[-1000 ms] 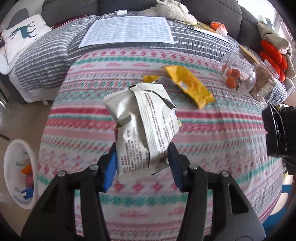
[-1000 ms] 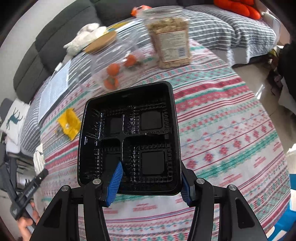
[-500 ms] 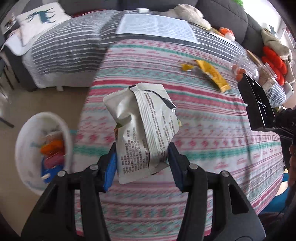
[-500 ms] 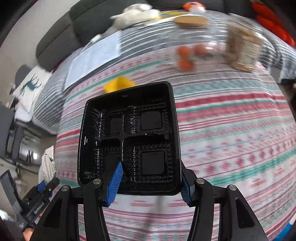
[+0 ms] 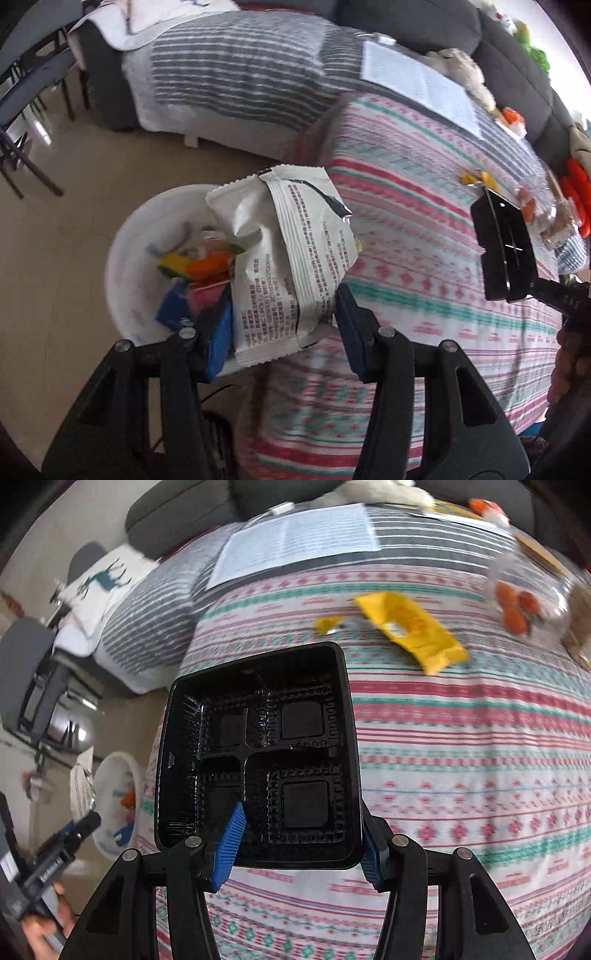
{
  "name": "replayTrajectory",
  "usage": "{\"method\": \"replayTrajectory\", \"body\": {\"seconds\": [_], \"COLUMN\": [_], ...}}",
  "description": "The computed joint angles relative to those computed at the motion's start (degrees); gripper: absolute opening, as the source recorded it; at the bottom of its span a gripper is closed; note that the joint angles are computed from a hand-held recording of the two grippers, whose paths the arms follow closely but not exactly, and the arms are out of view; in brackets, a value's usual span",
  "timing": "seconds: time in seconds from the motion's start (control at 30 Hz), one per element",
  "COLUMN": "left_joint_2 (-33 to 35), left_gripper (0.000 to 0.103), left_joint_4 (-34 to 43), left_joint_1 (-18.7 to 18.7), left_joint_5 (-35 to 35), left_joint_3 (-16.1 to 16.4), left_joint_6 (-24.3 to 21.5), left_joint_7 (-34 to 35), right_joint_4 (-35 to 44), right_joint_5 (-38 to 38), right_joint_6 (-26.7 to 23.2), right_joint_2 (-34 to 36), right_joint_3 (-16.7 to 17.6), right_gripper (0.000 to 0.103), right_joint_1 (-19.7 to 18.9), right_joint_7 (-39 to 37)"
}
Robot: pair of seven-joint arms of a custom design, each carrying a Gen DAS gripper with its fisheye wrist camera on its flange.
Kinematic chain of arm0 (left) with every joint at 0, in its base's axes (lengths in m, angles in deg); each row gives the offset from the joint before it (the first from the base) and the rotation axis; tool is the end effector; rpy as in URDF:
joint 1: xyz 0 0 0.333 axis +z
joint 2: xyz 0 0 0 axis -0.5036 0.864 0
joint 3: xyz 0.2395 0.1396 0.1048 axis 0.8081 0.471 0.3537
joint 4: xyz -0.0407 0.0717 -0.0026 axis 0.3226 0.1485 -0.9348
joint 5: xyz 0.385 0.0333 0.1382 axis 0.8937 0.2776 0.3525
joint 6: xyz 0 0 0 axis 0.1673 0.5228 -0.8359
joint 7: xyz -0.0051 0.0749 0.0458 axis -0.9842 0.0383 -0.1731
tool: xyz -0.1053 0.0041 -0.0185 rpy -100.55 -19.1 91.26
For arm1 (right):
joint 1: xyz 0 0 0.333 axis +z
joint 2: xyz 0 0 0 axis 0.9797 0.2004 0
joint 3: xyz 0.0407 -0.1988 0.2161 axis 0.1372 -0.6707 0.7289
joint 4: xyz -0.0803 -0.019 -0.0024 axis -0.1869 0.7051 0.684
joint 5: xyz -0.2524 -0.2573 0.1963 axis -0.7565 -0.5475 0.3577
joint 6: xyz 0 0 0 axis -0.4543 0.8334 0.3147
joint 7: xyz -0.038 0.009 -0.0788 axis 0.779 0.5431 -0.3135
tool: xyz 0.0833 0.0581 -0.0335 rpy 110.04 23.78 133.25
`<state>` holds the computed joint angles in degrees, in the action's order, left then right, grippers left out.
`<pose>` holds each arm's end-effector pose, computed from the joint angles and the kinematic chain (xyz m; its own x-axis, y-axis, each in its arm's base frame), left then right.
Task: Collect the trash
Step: 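Carry the white wrapper over the white bin and open the left gripper while the right gripper holds the tray, then move the black tray over the white bin and open the right gripper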
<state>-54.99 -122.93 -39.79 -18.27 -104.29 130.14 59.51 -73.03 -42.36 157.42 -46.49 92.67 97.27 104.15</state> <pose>0.5930 -0.2794 0.3862 -0.2159 -0.9680 0.1276 -0.8869 0.1397 -0.4403 0.5068 0.2343 0.3927 -0.3386 -0.9051 -0.2572 -0.8197 0.4180 -0.3916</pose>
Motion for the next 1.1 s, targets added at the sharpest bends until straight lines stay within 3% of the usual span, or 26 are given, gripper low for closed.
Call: {"method": "replayTrajectory", "body": {"seconds": [0.3,0.4,0.47,0.7,0.77,0.97,1.1], "left_joint_2": [1.7,3.0,2.8,-1.6,-2.6,-5.0,-6.1], "left_gripper": [0.054,0.064,0.081,0.089,0.096,0.097,0.097], "left_joint_4": [1.2,3.0,3.1,-1.5,-2.6,-5.5,-6.8], "left_joint_1": [1.8,2.3,2.7,4.1,4.1,4.5,5.7], "left_joint_5": [2.8,3.3,3.1,2.2,2.9,7.5,5.3], "left_joint_3": [2.5,2.9,3.2,3.9,4.4,6.0,6.2], "left_joint_6": [-3.9,-6.8,-8.2,-8.5,-8.8,-7.1,-6.3], "left_joint_7": [-2.4,-3.0,-4.1,-6.4,-7.7,-9.7,-9.0], "right_joint_4": [8.7,11.6,13.7,22.7,25.4,35.0,40.0], "right_joint_5": [0.5,0.3,0.3,1.7,2.5,2.8,2.0], "right_joint_6": [-1.9,-2.5,-2.6,-3.9,-4.2,-5.8,-5.2], "right_joint_2": [8.3,10.5,12.2,19.7,22.0,29.7,33.9], "right_joint_3": [1.4,1.9,2.3,4.3,4.9,5.7,5.4], "right_gripper": [0.056,0.056,0.056,0.056,0.056,0.056,0.058], "right_joint_1": [1.1,1.5,1.9,3.2,3.6,6.0,7.5], "right_joint_7": [-2.8,-3.2,-3.9,-9.1,-10.5,-12.7,-13.2]}}
